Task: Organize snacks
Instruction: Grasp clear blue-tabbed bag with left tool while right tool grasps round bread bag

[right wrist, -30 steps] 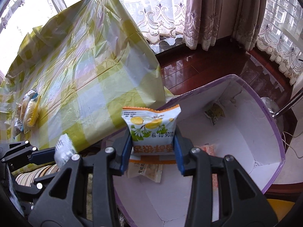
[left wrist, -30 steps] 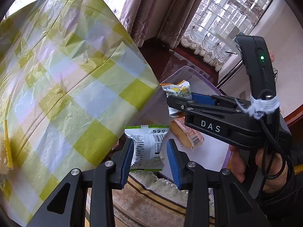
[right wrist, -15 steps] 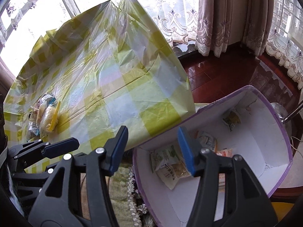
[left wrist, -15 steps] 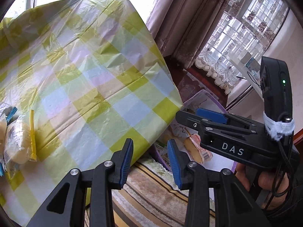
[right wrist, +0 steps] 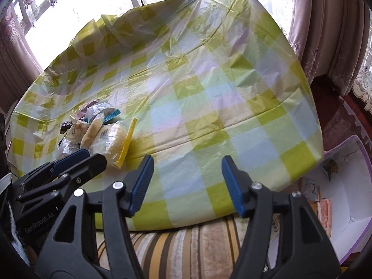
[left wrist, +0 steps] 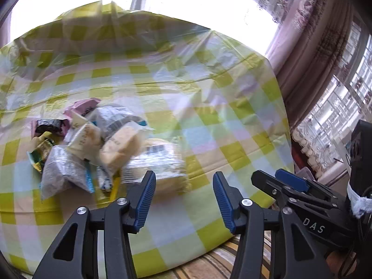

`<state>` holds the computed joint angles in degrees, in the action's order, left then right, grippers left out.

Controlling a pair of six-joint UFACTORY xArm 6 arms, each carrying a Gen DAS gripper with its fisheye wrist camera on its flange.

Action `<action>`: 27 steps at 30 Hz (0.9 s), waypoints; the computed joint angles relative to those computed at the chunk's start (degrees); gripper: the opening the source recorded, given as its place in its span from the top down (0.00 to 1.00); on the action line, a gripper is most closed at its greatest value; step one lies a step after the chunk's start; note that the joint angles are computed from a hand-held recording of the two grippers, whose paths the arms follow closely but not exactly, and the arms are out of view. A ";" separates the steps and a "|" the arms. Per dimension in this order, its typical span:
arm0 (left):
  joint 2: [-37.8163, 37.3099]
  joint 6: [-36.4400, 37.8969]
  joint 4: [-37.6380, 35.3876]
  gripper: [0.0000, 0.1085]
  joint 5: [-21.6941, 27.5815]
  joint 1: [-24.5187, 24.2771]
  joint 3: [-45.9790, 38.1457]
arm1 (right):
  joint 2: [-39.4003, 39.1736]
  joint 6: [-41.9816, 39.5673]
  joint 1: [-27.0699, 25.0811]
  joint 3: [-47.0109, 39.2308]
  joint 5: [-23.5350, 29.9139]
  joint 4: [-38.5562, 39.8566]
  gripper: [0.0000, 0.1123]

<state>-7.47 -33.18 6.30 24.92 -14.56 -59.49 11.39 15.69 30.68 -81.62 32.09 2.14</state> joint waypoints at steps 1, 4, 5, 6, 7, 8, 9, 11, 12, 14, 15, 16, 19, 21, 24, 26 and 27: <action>-1.32 -3.79 2.88 0.44 -0.20 1.53 1.57 | 0.68 0.24 0.77 -0.83 -0.21 -0.34 0.37; -4.77 -10.48 8.10 0.40 0.75 5.36 4.87 | 2.85 0.61 2.96 -3.43 -0.70 -0.78 0.33; -5.82 -11.30 8.10 0.38 0.83 6.76 5.98 | 3.54 0.15 3.63 -4.31 -0.69 -0.65 0.30; -6.44 -12.68 8.49 0.38 1.18 7.92 6.71 | 4.28 -0.04 4.26 -5.25 -0.72 -0.91 0.29; -6.93 -13.21 7.97 0.37 1.08 9.15 7.49 | 5.09 0.23 4.87 -6.24 -0.64 -1.57 0.28; -7.17 -12.80 6.58 0.36 0.80 10.15 8.07 | 5.84 0.33 5.39 -7.30 -0.23 -1.89 0.28; -7.32 -12.04 4.86 0.36 0.72 11.18 8.58 | 6.63 -0.08 5.86 -8.24 -0.06 -1.62 0.26; -7.24 -11.10 2.15 0.35 0.45 12.59 9.43 | 8.13 -0.37 6.70 -10.23 0.58 -1.97 0.25; -6.74 -10.35 0.66 0.35 0.53 13.06 9.44 | 8.95 -0.19 7.06 -11.28 0.95 -2.48 0.25; -5.66 -7.92 -3.41 0.35 -0.05 13.67 9.62 | 10.69 -0.29 7.71 -13.53 1.95 -2.89 0.24; -5.15 -6.71 -5.24 0.35 -0.10 13.82 9.65 | 11.55 -0.28 7.99 -14.67 2.55 -3.19 0.24; -4.61 -6.20 -6.10 0.35 0.17 13.90 9.53 | 12.41 -0.39 8.29 -15.77 3.09 -3.33 0.24; -3.41 -2.79 -10.80 0.35 -0.86 14.05 9.70 | 15.22 -0.54 9.08 -19.31 4.79 -3.96 0.24; -2.67 -1.50 -11.31 0.35 -1.07 13.89 9.34 | 16.80 -0.67 9.53 -21.35 5.99 -4.78 0.24; -1.64 -1.49 -9.69 0.40 -1.60 13.60 8.72 | 19.21 -1.36 9.92 -24.53 8.43 -5.04 0.24; -1.52 -0.48 -10.66 0.45 -2.38 13.58 8.85 | 20.74 -1.03 10.05 -26.40 9.37 -5.44 0.24; -1.57 1.04 -12.37 0.48 -3.06 13.46 9.17 | 21.83 -0.67 10.07 -27.94 10.22 -5.72 0.23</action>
<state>-9.04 -32.14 -6.08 21.86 -1.10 -50.33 33.22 15.02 40.75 -109.55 42.31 -3.58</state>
